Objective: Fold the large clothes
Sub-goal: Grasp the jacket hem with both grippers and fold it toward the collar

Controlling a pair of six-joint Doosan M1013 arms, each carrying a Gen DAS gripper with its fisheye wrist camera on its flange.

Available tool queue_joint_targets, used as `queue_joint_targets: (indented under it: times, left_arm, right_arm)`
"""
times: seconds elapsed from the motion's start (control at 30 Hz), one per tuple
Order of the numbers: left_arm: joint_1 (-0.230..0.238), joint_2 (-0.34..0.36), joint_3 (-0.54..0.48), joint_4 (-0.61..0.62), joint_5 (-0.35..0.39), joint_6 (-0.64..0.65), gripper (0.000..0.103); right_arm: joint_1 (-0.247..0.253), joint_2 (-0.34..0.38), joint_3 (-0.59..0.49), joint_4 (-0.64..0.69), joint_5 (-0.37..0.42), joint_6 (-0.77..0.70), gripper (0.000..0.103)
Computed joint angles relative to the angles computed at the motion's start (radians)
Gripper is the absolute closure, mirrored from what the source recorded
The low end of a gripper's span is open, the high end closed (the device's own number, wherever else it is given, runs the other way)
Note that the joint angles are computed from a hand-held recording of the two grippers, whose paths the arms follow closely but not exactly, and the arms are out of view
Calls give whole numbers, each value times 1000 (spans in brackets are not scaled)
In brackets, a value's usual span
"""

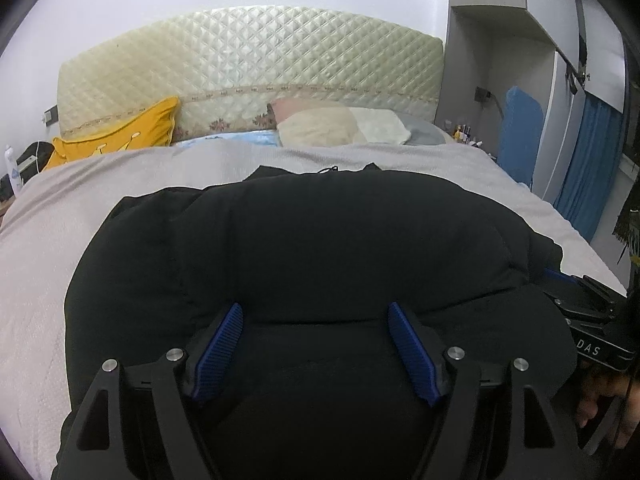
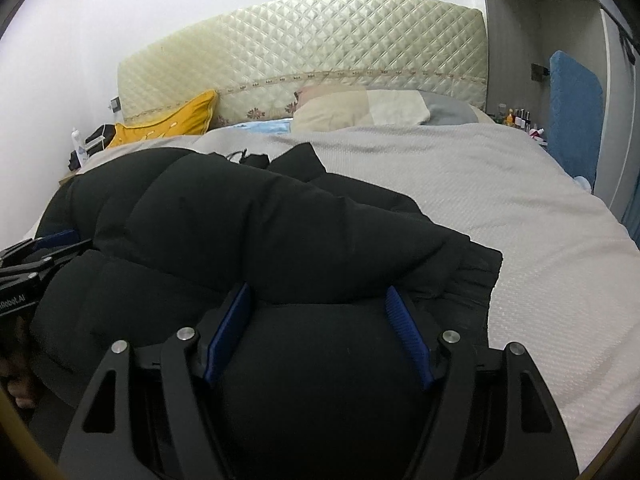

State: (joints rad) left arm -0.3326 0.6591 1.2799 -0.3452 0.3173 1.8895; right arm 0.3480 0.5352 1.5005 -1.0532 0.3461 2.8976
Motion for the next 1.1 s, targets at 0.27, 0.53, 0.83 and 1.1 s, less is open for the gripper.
queue_joint_targets:
  times: [0.27,0.53,0.83,1.1]
  left_arm:
    - [0,-79,64,119,-3,-174,29]
    - [18,-262,221,11,-42,-155,28]
    - [21,-462,396,-150,-66,37,9]
    - [-2,-569,545,-115,-104,99,8]
  right_arm:
    - [4,-58,30,192,7,-141,32]
    - [73,-213,146,-55,38,103,32]
    - [215,-371,277,-290,171,307,32]
    - [305,-447,382,-358,249,398,31]
